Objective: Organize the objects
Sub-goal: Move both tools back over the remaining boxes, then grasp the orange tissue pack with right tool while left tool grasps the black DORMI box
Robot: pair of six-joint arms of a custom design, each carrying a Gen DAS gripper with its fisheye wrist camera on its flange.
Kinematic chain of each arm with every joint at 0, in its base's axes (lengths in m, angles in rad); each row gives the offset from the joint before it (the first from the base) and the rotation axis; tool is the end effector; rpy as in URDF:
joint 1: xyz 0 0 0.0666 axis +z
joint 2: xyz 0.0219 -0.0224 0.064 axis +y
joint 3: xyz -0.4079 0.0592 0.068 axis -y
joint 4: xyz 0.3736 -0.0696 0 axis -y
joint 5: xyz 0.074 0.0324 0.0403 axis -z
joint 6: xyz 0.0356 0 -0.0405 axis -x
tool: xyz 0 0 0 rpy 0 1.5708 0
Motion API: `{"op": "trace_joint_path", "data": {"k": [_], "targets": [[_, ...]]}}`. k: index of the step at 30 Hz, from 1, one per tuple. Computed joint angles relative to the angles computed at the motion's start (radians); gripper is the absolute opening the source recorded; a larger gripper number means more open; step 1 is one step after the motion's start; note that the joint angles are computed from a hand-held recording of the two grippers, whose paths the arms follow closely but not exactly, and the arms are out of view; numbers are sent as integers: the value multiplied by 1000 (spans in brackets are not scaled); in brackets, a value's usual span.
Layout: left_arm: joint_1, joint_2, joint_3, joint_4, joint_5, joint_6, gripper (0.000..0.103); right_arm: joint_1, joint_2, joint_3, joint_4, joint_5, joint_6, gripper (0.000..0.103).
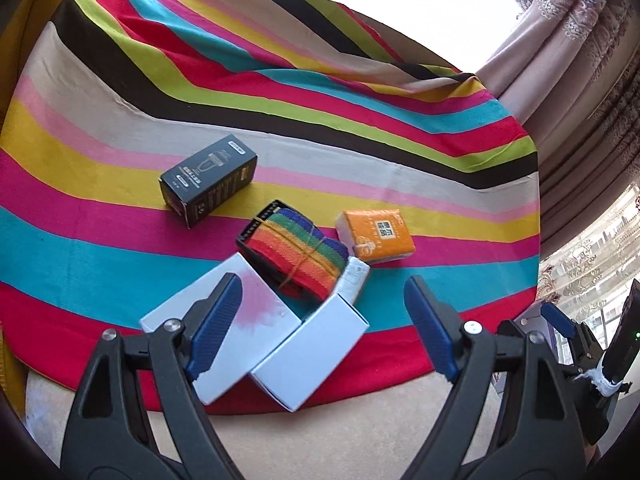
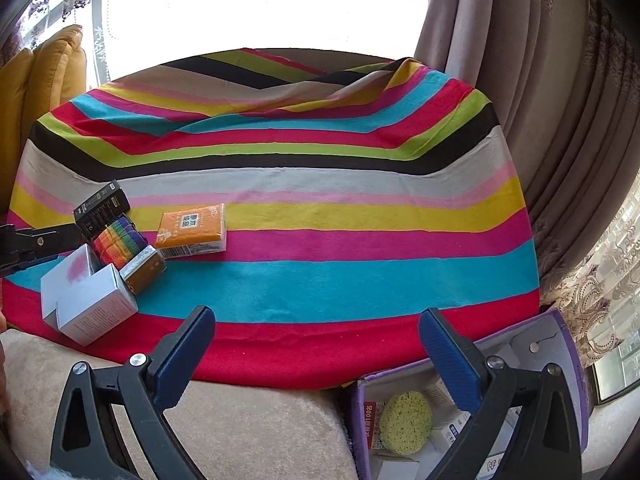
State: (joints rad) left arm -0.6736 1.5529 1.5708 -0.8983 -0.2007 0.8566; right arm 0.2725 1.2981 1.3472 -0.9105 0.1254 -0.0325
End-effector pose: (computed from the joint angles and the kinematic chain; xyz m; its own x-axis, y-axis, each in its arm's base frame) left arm 0.4148 -0.3225 0.4623 -0.7816 -0.3235 -0.5333 -0.1199 0.9170 -0.3805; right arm 0.4075 0.1088 0.4770 -0.7365 -0.1723 -0.6541 -0.1647 0.9836 -0.0737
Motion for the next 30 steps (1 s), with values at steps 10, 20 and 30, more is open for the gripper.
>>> {"op": "trace_joint_path", "data": {"k": [10,20,30], "targets": [[53,-16,-21,-71,-30,37,85,56,112,98,-1,-37,20,103],[74,-33,-51,-69,-13,64,85,114,280,251,-53,-91,28,103],[93,-40,-66,-63,10,114,85,126,384,334,-107,-89,22,103]]}}
